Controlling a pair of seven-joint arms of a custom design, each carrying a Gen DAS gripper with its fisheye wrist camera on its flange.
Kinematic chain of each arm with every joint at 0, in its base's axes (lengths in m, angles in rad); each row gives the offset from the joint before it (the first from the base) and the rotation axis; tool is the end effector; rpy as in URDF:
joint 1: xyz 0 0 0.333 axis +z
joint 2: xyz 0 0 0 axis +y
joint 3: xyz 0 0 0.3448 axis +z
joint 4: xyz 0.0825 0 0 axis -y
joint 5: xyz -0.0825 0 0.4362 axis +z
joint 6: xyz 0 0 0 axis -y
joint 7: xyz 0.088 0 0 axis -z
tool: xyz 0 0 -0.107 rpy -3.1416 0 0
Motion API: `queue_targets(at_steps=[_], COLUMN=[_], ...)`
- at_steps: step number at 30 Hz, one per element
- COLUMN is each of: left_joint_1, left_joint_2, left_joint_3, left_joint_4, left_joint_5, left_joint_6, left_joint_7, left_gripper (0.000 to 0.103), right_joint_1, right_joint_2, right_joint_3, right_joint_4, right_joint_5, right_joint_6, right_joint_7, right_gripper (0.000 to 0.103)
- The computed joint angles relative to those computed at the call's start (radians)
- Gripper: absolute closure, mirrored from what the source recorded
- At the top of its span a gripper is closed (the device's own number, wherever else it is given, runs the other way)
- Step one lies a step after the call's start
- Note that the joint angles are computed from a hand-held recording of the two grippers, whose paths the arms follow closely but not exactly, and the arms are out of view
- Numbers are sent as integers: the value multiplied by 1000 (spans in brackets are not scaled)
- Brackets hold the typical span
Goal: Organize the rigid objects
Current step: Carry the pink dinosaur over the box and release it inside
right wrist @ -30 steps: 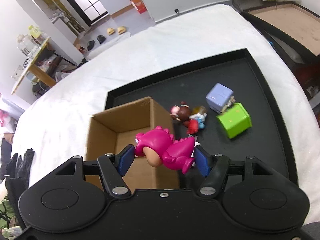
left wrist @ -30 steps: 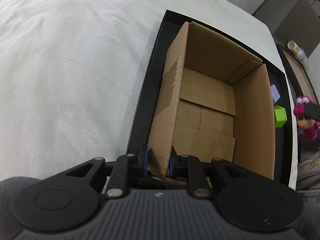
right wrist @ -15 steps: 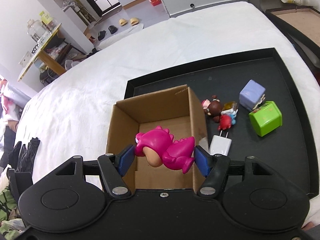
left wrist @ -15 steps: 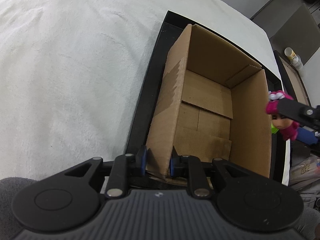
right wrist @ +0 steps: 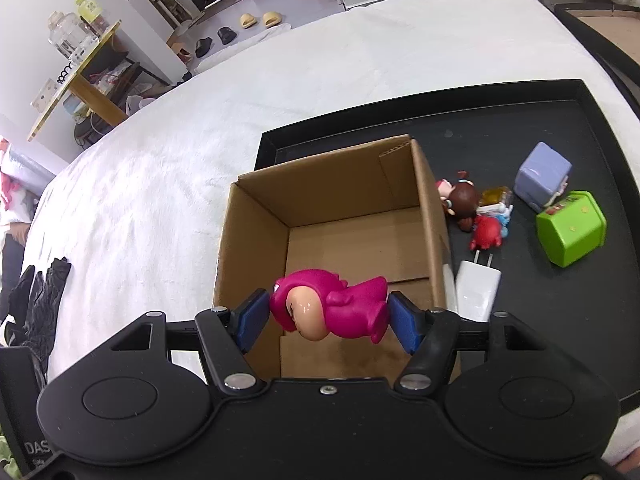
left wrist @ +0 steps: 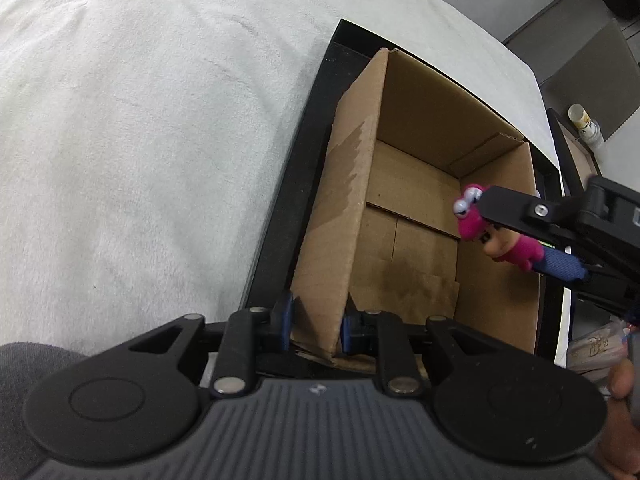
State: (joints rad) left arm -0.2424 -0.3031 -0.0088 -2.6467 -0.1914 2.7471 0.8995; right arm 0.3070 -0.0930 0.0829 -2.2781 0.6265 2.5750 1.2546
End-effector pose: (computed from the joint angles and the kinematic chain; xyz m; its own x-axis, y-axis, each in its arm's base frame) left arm 0.4554 -0.1089 0.3769 0.4839 -0.8057 0.3416 -0.7942 -0.5683 -0.2152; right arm 0.5348 0.2097 0.4317 0.2942 -0.8809 -0.3708 -0.9111 -0.1413 -0.3872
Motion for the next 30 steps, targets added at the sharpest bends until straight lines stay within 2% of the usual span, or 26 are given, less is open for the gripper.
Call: queue_targets(at_steps=[13,16,18,21,30], left_joint_1=[1,4,8,12,20], left_joint_2=[9,9,7,4,1], left_joint_3=[10,7,3,0,-3], left_joint_4=[7,8,7,6,7], left_joint_5=[-47,-46,-39,-27,-2], left_joint_6=[0,-1,-5,-7,-16], left_joint_7=[17,16,8,2,-19], left_gripper=[82,82,82,81,81], right_joint_1=[11,12,11,7,-5], right_joint_2=[81,88,86,76,22], right_joint_3=[7,7,5,1,-10], right_joint_4=[76,81,81,78,47], right_joint_5=[8,96,146,181,162], right_joint_6=[-18,-8,-13,-39,-76], right_joint_7=[19,-32,-55,-88,-95], right_gripper=[40,35,28,27,27])
